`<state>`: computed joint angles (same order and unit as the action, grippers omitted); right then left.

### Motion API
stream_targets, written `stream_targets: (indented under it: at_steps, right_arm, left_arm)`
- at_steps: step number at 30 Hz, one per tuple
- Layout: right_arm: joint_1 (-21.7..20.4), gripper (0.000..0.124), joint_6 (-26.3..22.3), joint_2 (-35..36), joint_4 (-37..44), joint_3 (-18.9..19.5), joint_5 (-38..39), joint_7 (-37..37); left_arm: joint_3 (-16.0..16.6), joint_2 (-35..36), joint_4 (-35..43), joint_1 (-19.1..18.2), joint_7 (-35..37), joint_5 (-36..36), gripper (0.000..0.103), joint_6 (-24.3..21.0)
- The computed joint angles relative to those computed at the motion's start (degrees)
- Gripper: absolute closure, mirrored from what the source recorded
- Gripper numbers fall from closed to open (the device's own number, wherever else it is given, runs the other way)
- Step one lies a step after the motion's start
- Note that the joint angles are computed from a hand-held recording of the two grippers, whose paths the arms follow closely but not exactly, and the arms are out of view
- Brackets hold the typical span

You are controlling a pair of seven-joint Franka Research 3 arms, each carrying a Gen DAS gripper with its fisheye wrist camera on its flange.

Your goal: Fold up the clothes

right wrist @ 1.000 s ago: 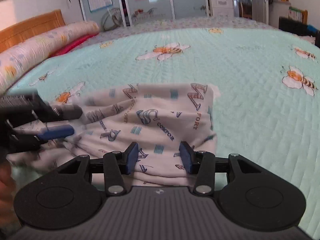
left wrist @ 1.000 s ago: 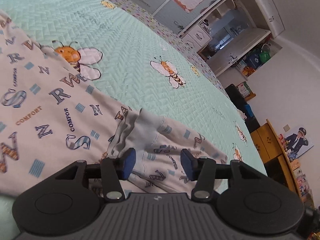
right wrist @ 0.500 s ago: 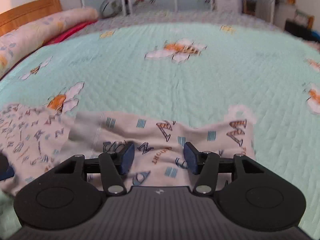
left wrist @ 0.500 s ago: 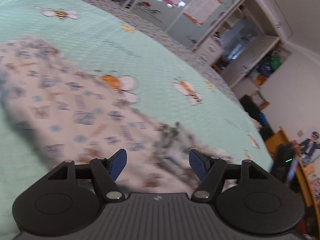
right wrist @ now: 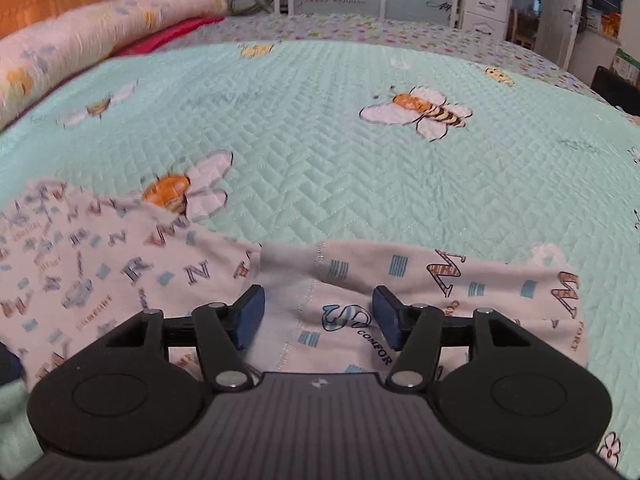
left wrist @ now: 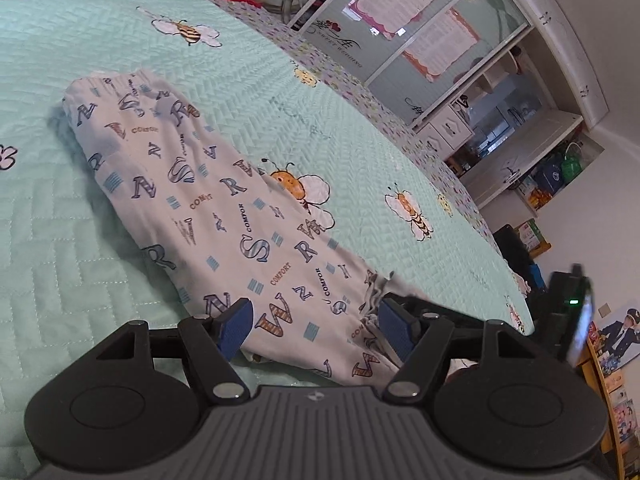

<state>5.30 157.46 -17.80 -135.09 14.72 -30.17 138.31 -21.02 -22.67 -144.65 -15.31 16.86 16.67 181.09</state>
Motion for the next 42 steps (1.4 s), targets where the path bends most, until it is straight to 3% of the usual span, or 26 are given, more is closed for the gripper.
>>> stream_targets:
  at_steps: [13, 26, 34, 36, 38, 42]
  right_arm:
    - [3.4, 0.060, -5.1, 3.1, 4.0, -1.3, -0.9, -1.5]
    - [4.2, 0.060, -5.7, 2.2, 3.7, -1.8, -1.8, -1.1]
    - [-2.6, 0.058, -2.0, -9.5, -6.6, 0.5, -5.8, 5.4]
    - [-2.6, 0.058, -3.2, -11.6, -9.9, -0.6, -2.6, 3.0]
    - [-2.1, 0.058, -0.4, -13.8, -14.2, -1.6, -0.5, -0.5]
    - [-5.6, 0.057, 4.0, -20.6, -19.7, 2.1, -0.4, 0.1]
  left_arm:
    - [1.7, 0.6, 0.0, -2.1, 0.6, -1.2, 0.031, -0.7]
    - [2.5, 0.3, -0.2, -3.3, 1.0, -2.2, 0.031, -1.4]
    - [2.9, -2.3, -2.2, -3.5, 0.0, -3.5, 0.030, -2.6]
    - [3.1, -2.9, -2.8, -3.6, -0.5, -4.0, 0.030, -3.0]
    - [3.4, -3.3, -3.1, -4.1, -0.7, -4.3, 0.030, -3.6]
    - [3.8, -3.7, -3.1, -5.0, -0.2, -4.5, 0.030, -4.1]
